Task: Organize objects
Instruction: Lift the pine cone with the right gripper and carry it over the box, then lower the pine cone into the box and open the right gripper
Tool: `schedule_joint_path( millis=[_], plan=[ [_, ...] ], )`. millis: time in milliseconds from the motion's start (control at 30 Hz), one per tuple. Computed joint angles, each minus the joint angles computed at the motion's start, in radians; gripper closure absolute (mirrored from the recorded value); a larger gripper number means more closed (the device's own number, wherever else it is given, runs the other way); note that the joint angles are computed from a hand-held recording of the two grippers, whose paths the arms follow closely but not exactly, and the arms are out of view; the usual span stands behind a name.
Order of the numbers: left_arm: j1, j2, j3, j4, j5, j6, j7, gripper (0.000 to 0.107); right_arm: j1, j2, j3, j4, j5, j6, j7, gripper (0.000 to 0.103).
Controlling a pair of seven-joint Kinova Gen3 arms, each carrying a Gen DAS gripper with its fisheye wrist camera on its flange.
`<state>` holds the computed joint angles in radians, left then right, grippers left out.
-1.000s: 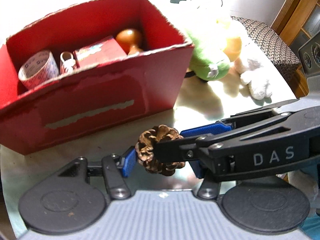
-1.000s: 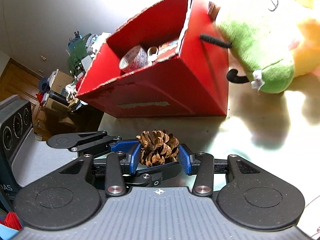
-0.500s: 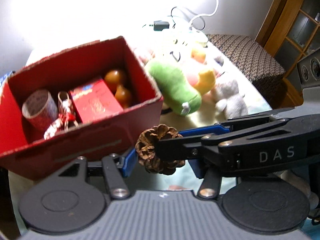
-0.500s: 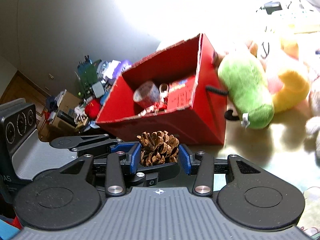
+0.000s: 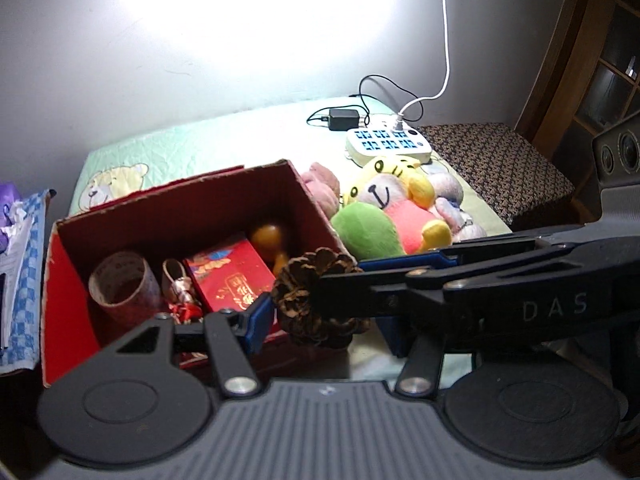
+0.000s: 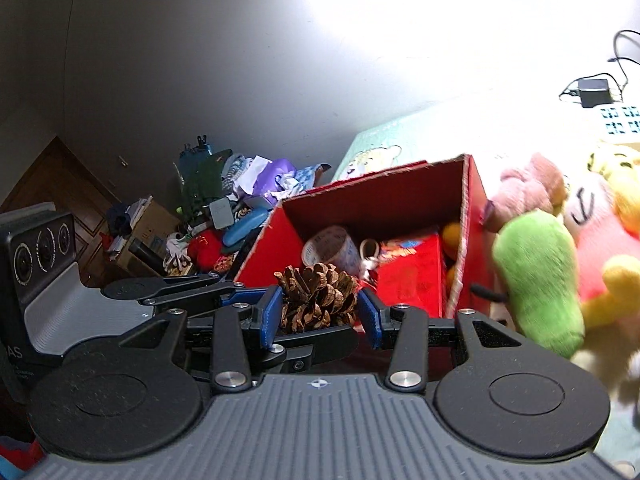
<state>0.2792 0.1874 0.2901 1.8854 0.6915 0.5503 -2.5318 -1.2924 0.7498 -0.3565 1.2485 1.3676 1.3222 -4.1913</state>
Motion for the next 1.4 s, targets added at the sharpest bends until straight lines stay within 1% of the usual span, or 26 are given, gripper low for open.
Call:
schedule_joint_path(
  millis=[200, 333, 500, 667, 867, 1000, 1100, 1267, 1400],
  plan=[
    [-0.033, 0.033, -0.022, -0.044, -0.022, 0.001, 0.017, 0.051, 0.030, -0.001, 0.078, -0.003, -0.002, -0.136, 0.037, 0.057],
    [-0.066, 0.065, -0.026, -0.073, -0.037, 0.013, 0.029, 0.051, 0.045, 0.018, 0.125, -0.031, -0.021, -0.214, 0.071, 0.057],
    [-0.086, 0.102, -0.027, -0.092, -0.075, 0.003, 0.055, 0.051, 0.057, 0.042, 0.176, -0.061, -0.059, -0.303, 0.108, 0.057],
    [-0.103, 0.139, -0.025, -0.117, -0.123, 0.002, 0.089, 0.051, 0.067, 0.049, 0.233, -0.050, -0.086, -0.404, 0.087, 0.057],
    [-0.111, 0.201, -0.028, -0.157, -0.184, 0.005, 0.141, 0.051, 0.089, 0.074, 0.284, -0.075, -0.160, -0.503, 0.119, 0.057],
    [-0.103, 0.242, -0.036, -0.194, -0.241, 0.017, 0.197, 0.051, 0.095, 0.084, 0.329, -0.066, -0.198, -0.581, 0.089, 0.057],
    [-0.100, 0.272, -0.038, -0.223, -0.274, 0.034, 0.234, 0.051, 0.091, 0.084, 0.372, -0.043, -0.215, -0.646, 0.039, 0.057],
    [-0.091, 0.300, -0.047, -0.251, -0.326, 0.046, 0.289, 0.051, 0.066, 0.083, 0.475, 0.014, -0.213, -0.781, -0.099, 0.057],
    [-0.082, 0.312, -0.056, -0.269, -0.363, 0.056, 0.332, 0.051, 0.039, 0.088, 0.551, 0.037, -0.229, -0.853, -0.160, 0.056]
  ],
)
